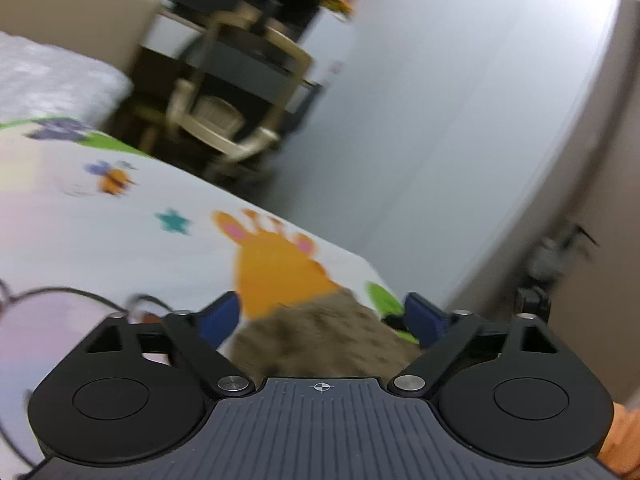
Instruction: Fold clothes
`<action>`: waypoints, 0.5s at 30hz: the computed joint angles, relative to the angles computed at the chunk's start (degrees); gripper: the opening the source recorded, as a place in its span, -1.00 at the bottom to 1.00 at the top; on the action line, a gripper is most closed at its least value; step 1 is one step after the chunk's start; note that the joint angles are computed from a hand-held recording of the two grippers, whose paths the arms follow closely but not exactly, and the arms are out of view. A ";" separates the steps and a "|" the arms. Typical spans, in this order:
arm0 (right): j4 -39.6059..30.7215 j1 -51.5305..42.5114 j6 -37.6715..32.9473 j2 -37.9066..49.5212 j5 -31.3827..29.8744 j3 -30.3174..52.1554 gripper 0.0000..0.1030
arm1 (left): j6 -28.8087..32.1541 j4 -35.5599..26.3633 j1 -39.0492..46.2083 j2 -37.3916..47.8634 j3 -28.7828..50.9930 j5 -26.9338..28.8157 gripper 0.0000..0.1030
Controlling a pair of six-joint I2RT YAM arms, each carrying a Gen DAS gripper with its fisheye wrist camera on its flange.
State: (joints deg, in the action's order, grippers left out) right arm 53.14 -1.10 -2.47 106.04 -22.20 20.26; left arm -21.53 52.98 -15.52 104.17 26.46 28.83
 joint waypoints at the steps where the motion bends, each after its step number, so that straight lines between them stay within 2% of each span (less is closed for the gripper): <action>1: 0.68 -1.82 0.51 -2.55 -2.92 -2.48 -0.58 | 0.29 -0.93 -1.02 0.60 0.59 0.03 0.83; 3: 0.08 -4.91 1.30 -6.46 -9.37 -5.80 0.29 | -0.08 -2.14 -2.83 3.00 1.84 -0.93 0.83; 5: 0.20 -6.08 0.62 -7.37 -13.28 -8.36 0.35 | -1.32 -2.40 -4.34 6.12 3.01 -2.09 0.83; 7: 3.24 -4.06 0.00 -3.61 -12.14 -9.91 0.35 | -4.10 2.15 -4.65 8.90 2.19 -0.31 0.80; 8: 5.50 -2.78 0.19 -0.45 -11.19 -10.01 0.25 | -5.52 4.51 -4.81 10.37 1.83 0.56 0.72; 9: 7.81 -1.49 0.54 2.96 -10.25 -9.86 -0.26 | -6.97 6.93 -4.98 11.90 1.50 1.42 0.68; 10: 9.99 0.48 1.01 4.27 -7.91 -10.06 -0.52 | -7.97 8.89 -5.24 13.06 1.21 1.88 0.51; 11: 11.90 2.64 1.41 4.92 -5.14 -10.29 -0.81 | -7.37 9.05 -5.84 12.70 0.94 1.06 0.06; 12: 12.27 4.07 0.98 3.44 -3.15 -10.50 -0.94 | -6.79 8.95 -6.31 12.21 0.77 0.31 -0.23; 13: 10.57 4.14 0.79 -0.53 -3.39 -10.45 -0.94 | -6.26 7.74 -6.21 11.11 1.09 -0.06 -0.42; 15: 6.10 3.64 0.77 -8.69 -4.76 -9.57 -0.94 | -4.72 3.48 -5.28 8.24 3.16 0.03 -0.47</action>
State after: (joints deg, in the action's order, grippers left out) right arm 59.24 2.54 -1.70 97.35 -26.96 10.70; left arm -26.25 56.46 -20.80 112.41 29.62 28.85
